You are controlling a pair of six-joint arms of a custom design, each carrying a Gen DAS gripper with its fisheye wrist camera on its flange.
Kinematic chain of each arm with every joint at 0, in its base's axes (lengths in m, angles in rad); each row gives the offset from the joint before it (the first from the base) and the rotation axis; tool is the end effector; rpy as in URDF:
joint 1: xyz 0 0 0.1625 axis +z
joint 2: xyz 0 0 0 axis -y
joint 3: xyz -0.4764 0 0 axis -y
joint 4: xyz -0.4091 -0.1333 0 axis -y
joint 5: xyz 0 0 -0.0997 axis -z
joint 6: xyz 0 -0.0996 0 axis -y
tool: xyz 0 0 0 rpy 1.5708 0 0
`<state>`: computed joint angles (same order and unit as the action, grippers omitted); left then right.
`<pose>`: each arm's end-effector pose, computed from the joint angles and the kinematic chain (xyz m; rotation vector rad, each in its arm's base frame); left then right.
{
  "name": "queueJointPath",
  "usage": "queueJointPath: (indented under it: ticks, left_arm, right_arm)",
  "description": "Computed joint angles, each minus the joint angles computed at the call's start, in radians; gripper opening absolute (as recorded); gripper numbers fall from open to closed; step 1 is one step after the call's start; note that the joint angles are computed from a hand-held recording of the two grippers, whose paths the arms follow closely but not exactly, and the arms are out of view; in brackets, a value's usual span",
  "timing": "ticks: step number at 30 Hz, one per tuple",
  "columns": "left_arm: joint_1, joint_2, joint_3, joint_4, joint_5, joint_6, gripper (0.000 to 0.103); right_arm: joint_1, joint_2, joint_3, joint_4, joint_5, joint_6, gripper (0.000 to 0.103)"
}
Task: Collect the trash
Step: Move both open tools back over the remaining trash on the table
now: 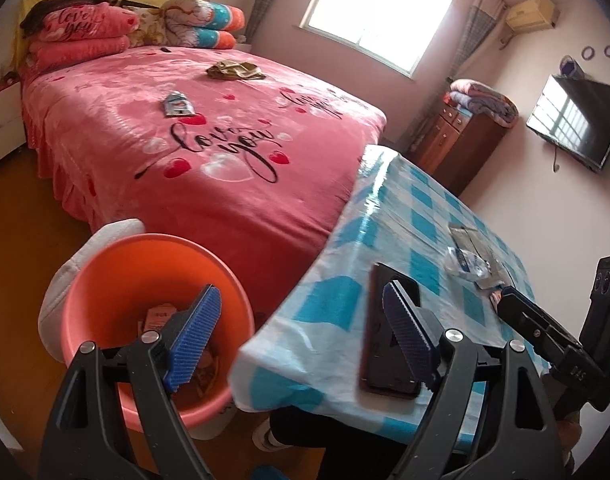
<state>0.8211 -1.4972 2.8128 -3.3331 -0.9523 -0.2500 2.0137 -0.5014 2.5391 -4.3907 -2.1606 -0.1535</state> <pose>-0.0396 -0.3229 0.2116 0.4697 2.6201 -0.9358 0.2258 -0.2943 0.0377 0.4274 -2.4372 1.1094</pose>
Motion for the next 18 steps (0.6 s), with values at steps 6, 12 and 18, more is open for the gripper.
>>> queueJointPath:
  ticks: [6, 12, 18]
  left_arm:
    - [-0.070, 0.042, 0.000, 0.032, 0.002, -0.041, 0.084]
    - [-0.140, 0.099, -0.007, 0.053, -0.007, -0.079, 0.084]
    - [-0.206, 0.169, -0.016, 0.067, -0.015, -0.119, 0.084]
  right_arm:
    - [-0.049, 0.002, 0.055, -0.099, 0.035, -0.009, 0.095]
    - [-0.104, 0.007, 0.109, -0.205, 0.078, -0.018, 0.095]
    - [-0.160, 0.010, 0.162, -0.310, 0.121, -0.017, 0.095]
